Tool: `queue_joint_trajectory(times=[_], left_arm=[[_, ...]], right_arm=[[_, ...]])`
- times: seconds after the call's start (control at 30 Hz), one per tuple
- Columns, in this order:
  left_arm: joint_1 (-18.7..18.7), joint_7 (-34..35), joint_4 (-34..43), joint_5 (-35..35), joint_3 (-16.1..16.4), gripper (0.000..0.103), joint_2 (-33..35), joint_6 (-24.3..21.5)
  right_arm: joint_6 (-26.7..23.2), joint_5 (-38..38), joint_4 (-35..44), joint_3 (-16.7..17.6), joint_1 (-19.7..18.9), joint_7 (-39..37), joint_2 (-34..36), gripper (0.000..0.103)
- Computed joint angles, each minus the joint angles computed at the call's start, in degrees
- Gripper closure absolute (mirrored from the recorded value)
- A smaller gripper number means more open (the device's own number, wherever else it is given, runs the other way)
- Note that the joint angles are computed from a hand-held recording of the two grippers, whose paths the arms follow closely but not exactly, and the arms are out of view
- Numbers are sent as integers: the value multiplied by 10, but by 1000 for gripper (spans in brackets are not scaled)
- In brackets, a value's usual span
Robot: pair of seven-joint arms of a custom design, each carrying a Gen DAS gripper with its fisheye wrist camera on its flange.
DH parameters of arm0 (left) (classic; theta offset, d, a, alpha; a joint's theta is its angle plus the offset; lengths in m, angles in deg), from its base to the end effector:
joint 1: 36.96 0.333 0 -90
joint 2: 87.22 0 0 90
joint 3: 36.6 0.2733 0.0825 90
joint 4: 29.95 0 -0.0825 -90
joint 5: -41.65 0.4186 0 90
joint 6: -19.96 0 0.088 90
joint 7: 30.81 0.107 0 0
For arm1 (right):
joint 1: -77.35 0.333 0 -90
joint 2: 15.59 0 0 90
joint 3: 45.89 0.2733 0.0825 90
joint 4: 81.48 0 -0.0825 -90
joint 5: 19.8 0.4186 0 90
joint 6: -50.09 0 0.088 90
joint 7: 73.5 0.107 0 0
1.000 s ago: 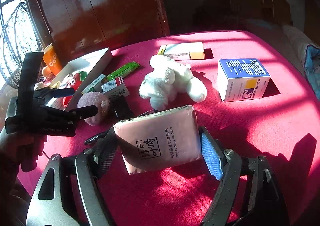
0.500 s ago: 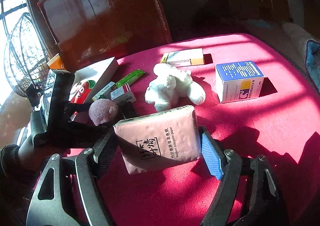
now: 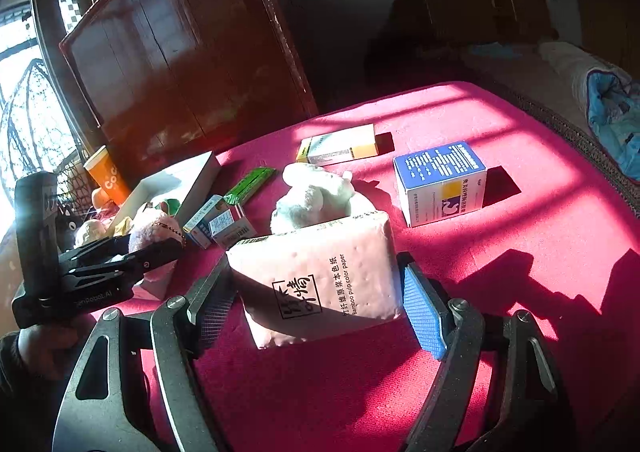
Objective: Organize objects
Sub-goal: 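Lift and carry the fluffy ball and tissue pack over the white tray with both tools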
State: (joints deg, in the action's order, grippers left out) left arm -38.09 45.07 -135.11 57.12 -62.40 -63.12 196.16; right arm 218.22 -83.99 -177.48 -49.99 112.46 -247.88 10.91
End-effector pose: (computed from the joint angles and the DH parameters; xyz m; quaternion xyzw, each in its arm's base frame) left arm 0.6271 -0.3091 0.3665 -0.5131 0.7480 -0.3870 0.1658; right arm 0.5770 0.4207 0.3419 -0.6041 0.6574 -0.1964 0.4053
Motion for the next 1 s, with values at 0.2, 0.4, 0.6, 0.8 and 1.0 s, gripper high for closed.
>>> queue_joint_trajectory(times=[0.2, 0.4, 0.6, 0.8, 1.0], left_arm=[[22, -28, -45, 5, -5, 39, -36, 43], [101, -30, -71, -2, -75, 39, -41, 60], [141, -51, -84, 16, -107, 39, -43, 72], [168, -90, -96, 47, -119, 39, -49, 90], [196, -132, -102, 81, -131, 39, -51, 100]], right_arm=[[-9, 2, 17, 4, 5, -8, 8, 25], [-17, 2, 26, 4, 14, -16, 9, 25], [-22, 9, 33, 6, 16, -24, 12, 25], [-27, 14, 41, 7, 20, -32, 16, 25], [-30, 24, 52, 7, 23, -43, 22, 25]])
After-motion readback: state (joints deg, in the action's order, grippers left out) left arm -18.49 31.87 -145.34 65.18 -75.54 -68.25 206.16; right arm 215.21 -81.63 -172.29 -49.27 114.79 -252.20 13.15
